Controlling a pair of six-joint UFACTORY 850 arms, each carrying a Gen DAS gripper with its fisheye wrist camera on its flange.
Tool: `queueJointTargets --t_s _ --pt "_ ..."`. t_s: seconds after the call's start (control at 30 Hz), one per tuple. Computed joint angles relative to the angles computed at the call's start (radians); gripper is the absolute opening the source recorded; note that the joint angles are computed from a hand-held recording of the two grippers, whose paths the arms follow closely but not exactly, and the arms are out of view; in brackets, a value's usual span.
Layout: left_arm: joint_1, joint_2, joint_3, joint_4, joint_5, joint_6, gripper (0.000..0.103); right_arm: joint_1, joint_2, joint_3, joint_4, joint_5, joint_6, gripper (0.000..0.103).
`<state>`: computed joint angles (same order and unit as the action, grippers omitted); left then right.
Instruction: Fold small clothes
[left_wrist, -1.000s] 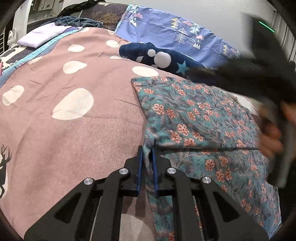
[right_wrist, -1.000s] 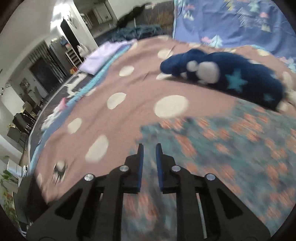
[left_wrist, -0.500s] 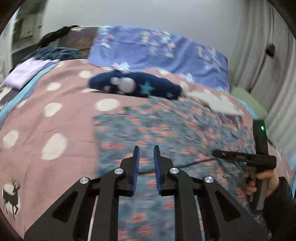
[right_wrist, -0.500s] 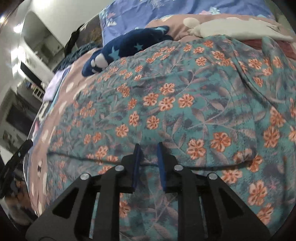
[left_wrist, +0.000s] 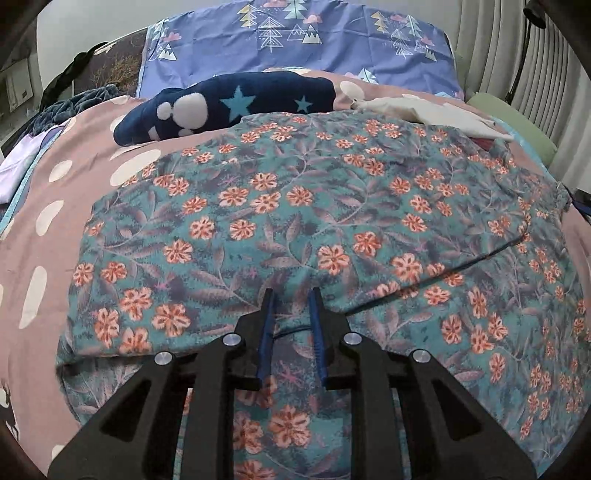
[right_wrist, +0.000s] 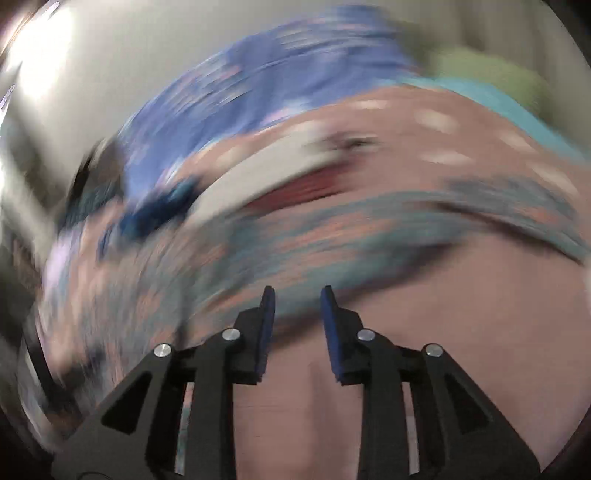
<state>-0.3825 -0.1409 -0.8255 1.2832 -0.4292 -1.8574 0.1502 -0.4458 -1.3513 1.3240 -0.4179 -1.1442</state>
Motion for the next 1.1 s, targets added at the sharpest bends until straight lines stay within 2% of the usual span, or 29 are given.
queueJointTargets --t_s 0.07,0.13,0.2,0.27,0.37,0.4,0.43,0.47,0.5,0.6,0.7,0.73,0.8,0.93,1.03,1.1 --pt "-0.001 -0.002 -0.003 -0.006 0.000 0.005 0.021 -0.114 -0.026 -0.017 0.085 -0.079 0.133 0.031" --pt "0.001 0.001 -0.004 -0.013 -0.003 0.016 0.021 -0.184 -0.046 -0.007 0.200 -0.145 0.163 0.046" --pt "0.000 0.004 -0.004 -0.017 -0.002 0.018 0.021 -0.222 -0.065 0.009 0.307 -0.202 0.177 0.051" --pt "0.000 0.003 -0.004 -0.014 -0.001 0.015 0.021 -0.256 -0.100 0.030 0.489 -0.298 0.172 0.046" --pt "-0.001 0.008 0.003 0.003 0.004 -0.010 0.021 -0.264 -0.109 0.057 0.712 -0.299 0.171 0.037" --pt "0.000 0.010 0.004 0.006 0.008 -0.014 0.021 -0.257 -0.111 0.055 0.753 -0.265 0.172 0.023" --pt "0.002 0.011 0.006 0.012 0.011 -0.022 0.021 -0.251 -0.118 0.037 0.755 -0.206 0.187 0.004" --pt "0.003 0.013 0.008 0.019 0.014 -0.029 0.021 -0.252 -0.131 0.013 0.722 -0.163 0.219 0.003" --pt "0.004 0.014 0.011 0.026 0.017 -0.037 0.021 -0.251 -0.135 0.009 0.730 -0.159 0.222 0.005" --pt "0.005 0.017 0.014 0.037 0.024 -0.053 0.021 -0.236 -0.116 0.027 0.816 -0.212 0.107 0.005" --pt "0.009 0.020 0.018 0.047 0.035 -0.065 0.021 -0.195 -0.103 0.000 0.791 -0.294 0.040 0.005" --pt "0.011 0.022 0.020 0.053 0.039 -0.072 0.021 -0.168 -0.100 -0.017 0.760 -0.351 0.025 0.005" --pt "0.013 0.024 0.024 0.067 0.045 -0.089 0.021 -0.097 -0.098 -0.055 0.689 -0.442 0.001 0.005" --pt "0.020 0.032 0.034 0.104 0.064 -0.133 0.021 0.075 -0.105 -0.118 0.506 -0.531 -0.053 0.006" --pt "0.034 0.044 0.050 0.166 0.099 -0.206 0.021 0.201 -0.124 -0.131 0.347 -0.526 -0.092 0.006" --pt "0.046 0.055 0.063 0.224 0.128 -0.272 0.021 0.266 -0.130 -0.114 0.242 -0.439 -0.116 0.006"
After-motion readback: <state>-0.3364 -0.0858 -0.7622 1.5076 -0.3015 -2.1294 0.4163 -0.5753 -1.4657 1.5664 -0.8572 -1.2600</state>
